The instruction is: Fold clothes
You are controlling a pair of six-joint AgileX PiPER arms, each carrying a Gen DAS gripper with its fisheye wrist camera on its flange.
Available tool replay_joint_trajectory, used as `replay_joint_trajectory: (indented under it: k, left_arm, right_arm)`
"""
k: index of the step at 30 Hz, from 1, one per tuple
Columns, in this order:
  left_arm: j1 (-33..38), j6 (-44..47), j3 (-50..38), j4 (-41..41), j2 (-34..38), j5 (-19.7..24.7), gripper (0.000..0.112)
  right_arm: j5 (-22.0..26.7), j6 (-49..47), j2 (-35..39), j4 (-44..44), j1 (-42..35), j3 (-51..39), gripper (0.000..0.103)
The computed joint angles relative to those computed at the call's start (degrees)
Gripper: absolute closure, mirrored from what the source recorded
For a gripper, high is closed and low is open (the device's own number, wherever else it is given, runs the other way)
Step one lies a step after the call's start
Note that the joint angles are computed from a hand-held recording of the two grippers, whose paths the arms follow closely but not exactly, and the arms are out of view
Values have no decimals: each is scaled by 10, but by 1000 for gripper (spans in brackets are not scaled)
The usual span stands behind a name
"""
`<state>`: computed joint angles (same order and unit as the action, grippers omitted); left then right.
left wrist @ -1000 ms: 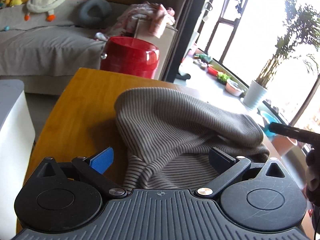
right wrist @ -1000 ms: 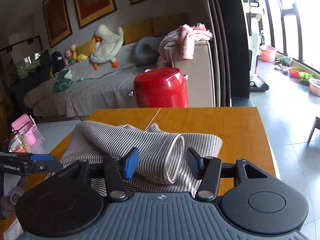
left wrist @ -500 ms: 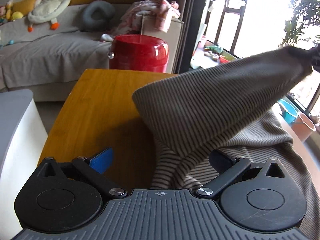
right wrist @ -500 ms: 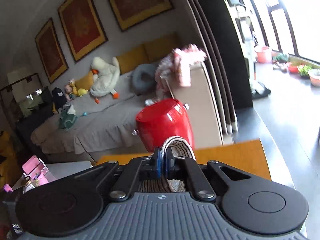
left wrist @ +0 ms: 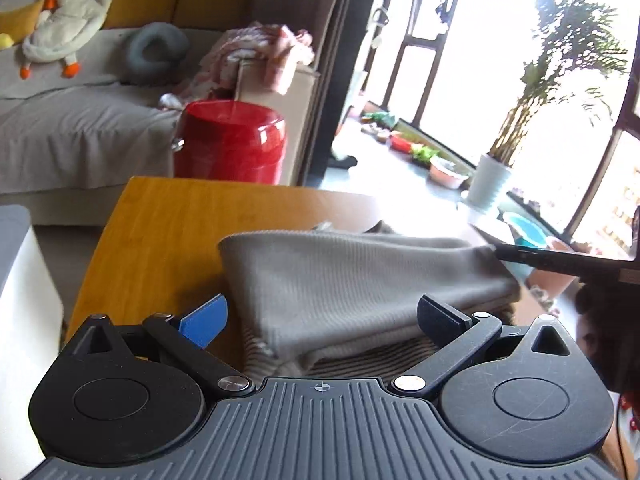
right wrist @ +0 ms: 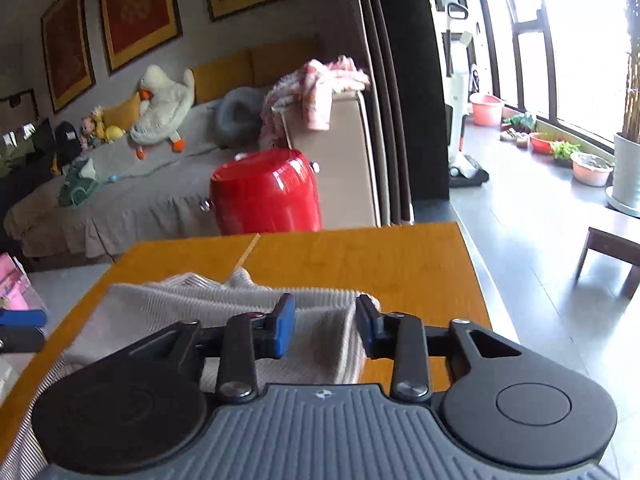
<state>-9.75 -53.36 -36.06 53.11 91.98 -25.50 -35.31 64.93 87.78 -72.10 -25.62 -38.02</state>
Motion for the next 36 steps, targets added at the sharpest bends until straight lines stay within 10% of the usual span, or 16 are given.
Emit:
replay_joint_trajectory:
  k: [13,36]
  left_arm:
    - [-101,290,-85,-312,173,8,9]
    - [-96,302,-56,-354,161,-12,9]
  right_arm:
    - [-10,-47,85,118,41,30,0]
    - [44,35,116,-24,82,-44,0]
